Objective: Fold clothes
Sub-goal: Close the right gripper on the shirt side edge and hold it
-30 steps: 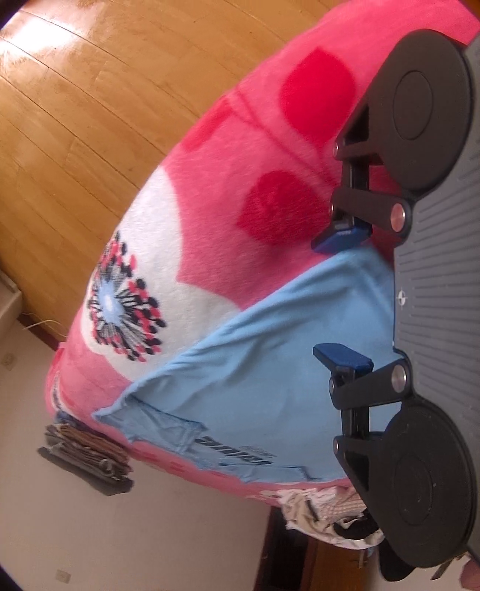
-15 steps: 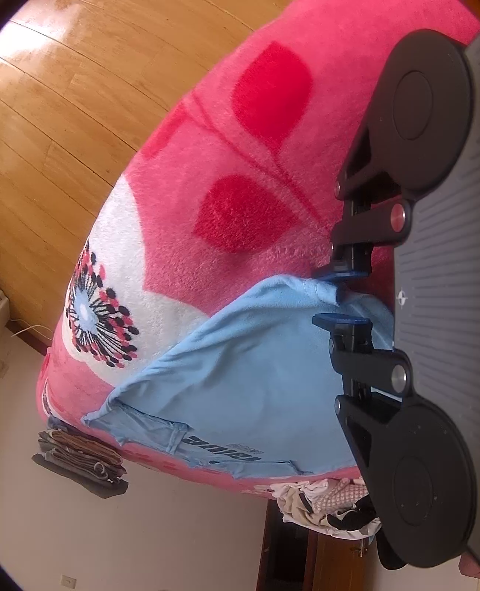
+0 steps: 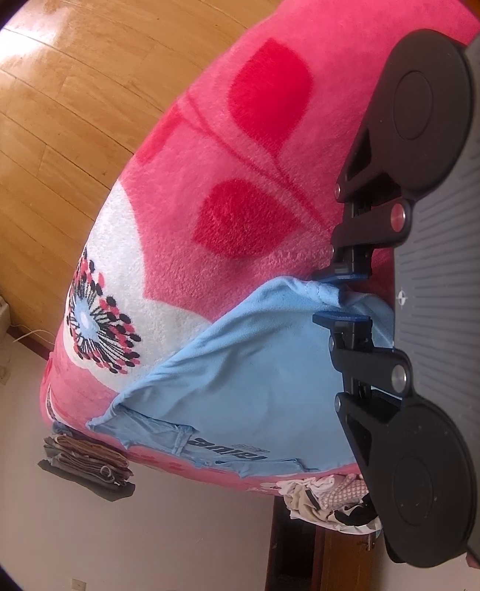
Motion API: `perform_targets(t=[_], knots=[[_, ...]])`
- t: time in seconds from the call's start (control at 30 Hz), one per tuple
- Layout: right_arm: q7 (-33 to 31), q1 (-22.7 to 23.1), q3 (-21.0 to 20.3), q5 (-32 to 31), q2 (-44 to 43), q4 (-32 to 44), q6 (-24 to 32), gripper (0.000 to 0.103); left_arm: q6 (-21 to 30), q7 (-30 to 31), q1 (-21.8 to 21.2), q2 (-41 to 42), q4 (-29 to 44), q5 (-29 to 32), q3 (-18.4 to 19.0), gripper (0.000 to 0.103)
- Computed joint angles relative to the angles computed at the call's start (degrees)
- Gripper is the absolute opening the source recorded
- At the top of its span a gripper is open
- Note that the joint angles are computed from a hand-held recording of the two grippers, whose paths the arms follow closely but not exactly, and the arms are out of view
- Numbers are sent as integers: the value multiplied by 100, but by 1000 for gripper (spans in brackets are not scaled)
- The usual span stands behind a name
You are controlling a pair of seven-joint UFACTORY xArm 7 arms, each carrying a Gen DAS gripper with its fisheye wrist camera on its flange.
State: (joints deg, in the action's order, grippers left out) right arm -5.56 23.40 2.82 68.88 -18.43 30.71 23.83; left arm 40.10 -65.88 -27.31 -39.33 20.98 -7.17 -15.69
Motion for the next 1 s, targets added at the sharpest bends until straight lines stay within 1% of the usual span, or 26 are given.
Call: perform_targets(t=[0.13,0.2,0.23,0.27,0.3,0.37,0.5,0.57,0.6,0.63,0.67,0.73,0.77,0.83,0.9,1.0], knots=[[66,-19,41,-137,23,23,-13,14,76,-108,57,-28,25,122,-108,26],[126,-14,79,-293,15,37,-61,12,147,-233,95,-35,58,230,-220,20],[160,-6,93,-377,10,44,-88,10,186,-322,124,-52,69,299,-285,15],[212,0,121,-488,-11,41,-143,9,228,-423,154,-74,78,375,-352,7],[277,8,151,-621,-41,34,-215,7,271,-524,181,-96,87,452,-416,3],[427,39,192,-913,-99,16,-357,6,363,-753,218,-198,113,610,-546,2],[989,46,407,-1852,-289,-35,-722,5,591,-1243,186,-642,97,853,-784,1],[1223,84,445,-2169,-398,-71,-847,5,562,-1531,190,-930,26,918,-858,1],[1327,116,448,-2294,-461,-95,-904,5,566,-1656,111,-1164,-67,900,-878,1],[1404,169,427,-2386,-526,-121,-955,5,569,-1770,42,-1389,-148,879,-890,1],[1508,201,419,-2502,-605,-158,-996,5,457,-1842,97,-1420,-160,927,-906,1],[1754,270,406,-2686,-807,-274,-1107,5,100,-1930,367,-1193,-72,1123,-969,1],[1829,358,349,-2696,-901,-341,-1185,5,38,-1957,456,-1116,-6,1223,-1009,1],[1989,514,255,-2726,-1089,-473,-1339,5,91,-2016,510,-1164,80,1362,-1070,1],[2120,638,174,-2809,-1270,-589,-1433,5,388,-2043,357,-1498,99,1373,-1081,1],[2394,698,173,-3025,-1551,-734,-1494,5,381,-1998,414,-1488,200,1480,-1120,1]])
